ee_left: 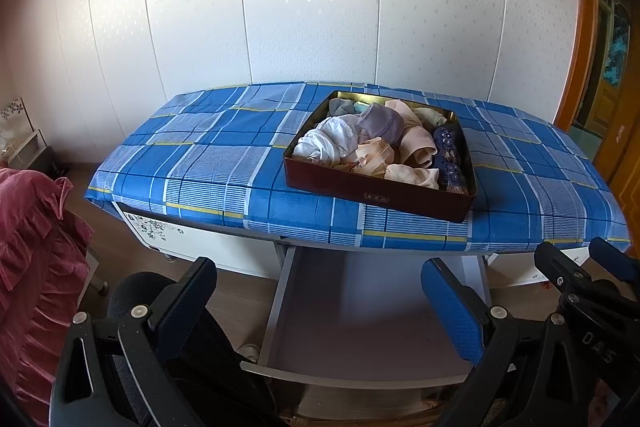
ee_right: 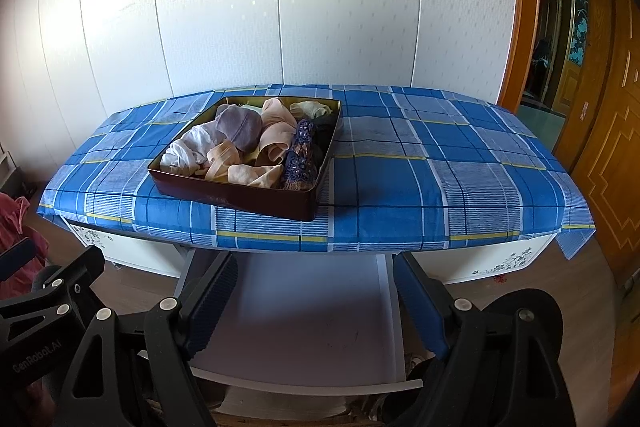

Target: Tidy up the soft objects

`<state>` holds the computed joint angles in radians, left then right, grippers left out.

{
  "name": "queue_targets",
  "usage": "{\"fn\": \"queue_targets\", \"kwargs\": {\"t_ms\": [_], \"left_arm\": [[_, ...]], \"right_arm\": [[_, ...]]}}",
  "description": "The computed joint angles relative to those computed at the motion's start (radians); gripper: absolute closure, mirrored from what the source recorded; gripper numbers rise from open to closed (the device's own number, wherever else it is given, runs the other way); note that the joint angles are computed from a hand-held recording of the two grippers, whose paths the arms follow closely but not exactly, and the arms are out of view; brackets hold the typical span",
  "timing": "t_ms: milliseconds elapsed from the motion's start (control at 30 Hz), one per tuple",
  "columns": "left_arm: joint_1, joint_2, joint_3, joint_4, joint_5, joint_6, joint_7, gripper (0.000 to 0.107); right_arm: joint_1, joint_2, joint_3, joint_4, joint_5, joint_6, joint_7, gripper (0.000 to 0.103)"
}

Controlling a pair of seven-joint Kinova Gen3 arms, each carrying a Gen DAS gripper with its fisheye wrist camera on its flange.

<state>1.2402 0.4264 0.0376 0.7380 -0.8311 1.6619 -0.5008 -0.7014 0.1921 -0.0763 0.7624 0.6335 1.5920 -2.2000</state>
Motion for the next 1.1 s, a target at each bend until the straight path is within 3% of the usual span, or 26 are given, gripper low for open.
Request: {"fn": "queue_targets", "kwargs": {"t_ms": [833,1100], "left_arm": [[-0.006,-0.011,0.009,0.020,0.010,-0.025,-0.001,0.005],[0.011,0.006,0.001,-0.002,-0.012,0.002,-0.012,0.005]], "right_arm": [[0.002,0.001,0.001,-0.001,-0.003,-0.006,0.003,0.022],[0.002,0.001,0.001,0.003,-0.004,-0.008,0.004,0.021]]}}
